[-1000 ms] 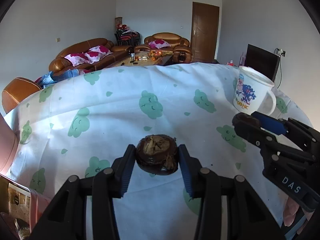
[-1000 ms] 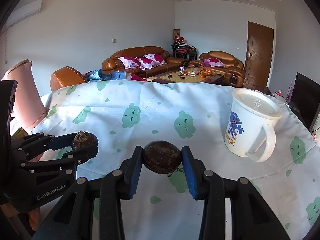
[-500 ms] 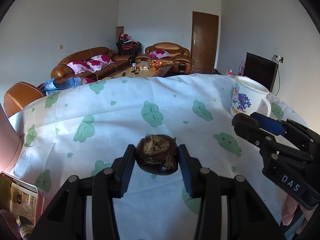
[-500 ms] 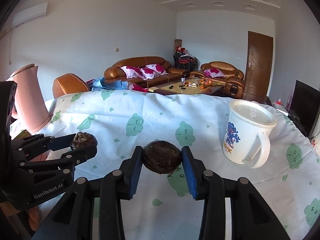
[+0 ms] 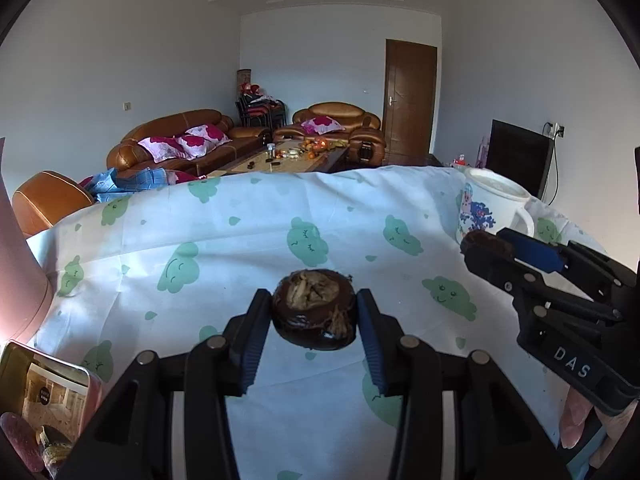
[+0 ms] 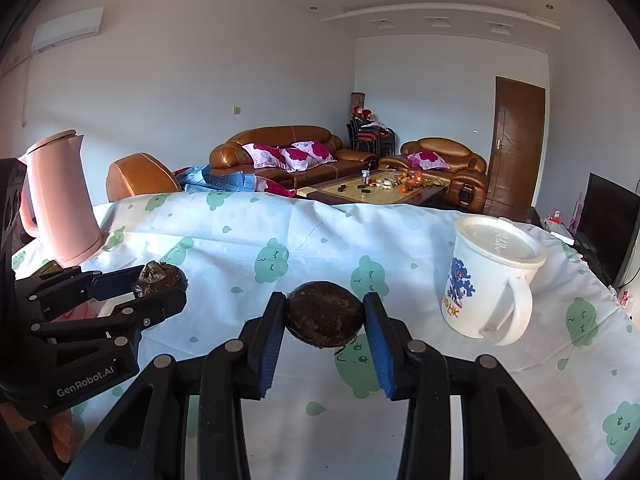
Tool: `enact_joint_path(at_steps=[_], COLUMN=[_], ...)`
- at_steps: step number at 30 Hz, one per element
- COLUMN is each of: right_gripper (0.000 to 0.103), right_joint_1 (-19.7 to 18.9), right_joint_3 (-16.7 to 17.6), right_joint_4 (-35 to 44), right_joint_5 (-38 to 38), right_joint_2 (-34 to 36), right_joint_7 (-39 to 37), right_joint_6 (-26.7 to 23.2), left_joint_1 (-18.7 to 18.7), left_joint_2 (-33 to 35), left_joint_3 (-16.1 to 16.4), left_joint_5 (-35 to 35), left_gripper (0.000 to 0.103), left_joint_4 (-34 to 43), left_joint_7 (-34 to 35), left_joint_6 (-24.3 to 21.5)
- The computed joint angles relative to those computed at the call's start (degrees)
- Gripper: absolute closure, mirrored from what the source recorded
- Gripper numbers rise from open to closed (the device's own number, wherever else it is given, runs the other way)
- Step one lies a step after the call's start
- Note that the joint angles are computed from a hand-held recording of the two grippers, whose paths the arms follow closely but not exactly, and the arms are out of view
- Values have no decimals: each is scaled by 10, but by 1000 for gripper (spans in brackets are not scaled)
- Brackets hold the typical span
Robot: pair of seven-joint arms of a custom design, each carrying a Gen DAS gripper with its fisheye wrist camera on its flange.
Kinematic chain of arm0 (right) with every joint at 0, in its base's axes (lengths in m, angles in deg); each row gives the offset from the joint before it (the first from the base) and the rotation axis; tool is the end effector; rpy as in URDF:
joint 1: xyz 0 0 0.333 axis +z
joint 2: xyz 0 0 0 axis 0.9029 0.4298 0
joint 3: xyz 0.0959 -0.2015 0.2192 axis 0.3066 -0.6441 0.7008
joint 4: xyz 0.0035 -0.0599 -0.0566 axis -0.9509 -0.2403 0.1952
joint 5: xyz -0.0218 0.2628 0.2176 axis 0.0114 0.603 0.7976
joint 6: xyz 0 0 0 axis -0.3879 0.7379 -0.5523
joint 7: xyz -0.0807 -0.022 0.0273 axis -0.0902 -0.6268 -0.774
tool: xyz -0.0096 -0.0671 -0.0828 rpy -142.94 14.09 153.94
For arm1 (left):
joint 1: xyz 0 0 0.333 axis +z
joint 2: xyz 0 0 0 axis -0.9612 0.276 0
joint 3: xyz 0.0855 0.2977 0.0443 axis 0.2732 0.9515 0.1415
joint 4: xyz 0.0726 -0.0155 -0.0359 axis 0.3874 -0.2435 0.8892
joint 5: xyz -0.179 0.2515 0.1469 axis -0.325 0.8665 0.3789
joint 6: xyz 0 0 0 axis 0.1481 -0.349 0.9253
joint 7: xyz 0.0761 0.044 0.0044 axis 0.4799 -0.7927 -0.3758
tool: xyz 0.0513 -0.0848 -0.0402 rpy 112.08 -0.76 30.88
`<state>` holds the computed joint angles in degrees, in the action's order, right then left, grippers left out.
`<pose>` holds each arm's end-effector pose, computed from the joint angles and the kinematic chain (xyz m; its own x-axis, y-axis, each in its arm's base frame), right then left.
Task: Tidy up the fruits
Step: 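Carry the mangosteens in both tools toward the gold tin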
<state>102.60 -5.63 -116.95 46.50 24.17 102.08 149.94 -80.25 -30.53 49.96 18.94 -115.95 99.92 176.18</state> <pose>0.6766 0.4266 0.3459 0.0454 -0.9971 0.0605 -0.4309 -0.0742 -0.8993 0.7153 -0.1977 0.3437 -0.3669 -0.9299 0.0247 -0.4982 0.1739 -0.8495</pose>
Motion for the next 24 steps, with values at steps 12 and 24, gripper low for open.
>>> enact_joint_path(at_steps=[12, 24], right_gripper=[62, 62], right_joint_1=[18, 43], right_joint_3=[-25, -54], right_joint_4=[-31, -82], right_joint_5=[-41, -113], right_joint_2=[-15, -41], right_joint_7=[45, 120], right_joint_6=[15, 32], left_joint_1=[-18, -33], left_joint_2=[-19, -32], left_joint_3=[30, 54], left_joint_5=[6, 6], left_gripper=[58, 58], left_joint_4=[-42, -76], left_joint_7=[-14, -24], left_joint_6=[63, 116])
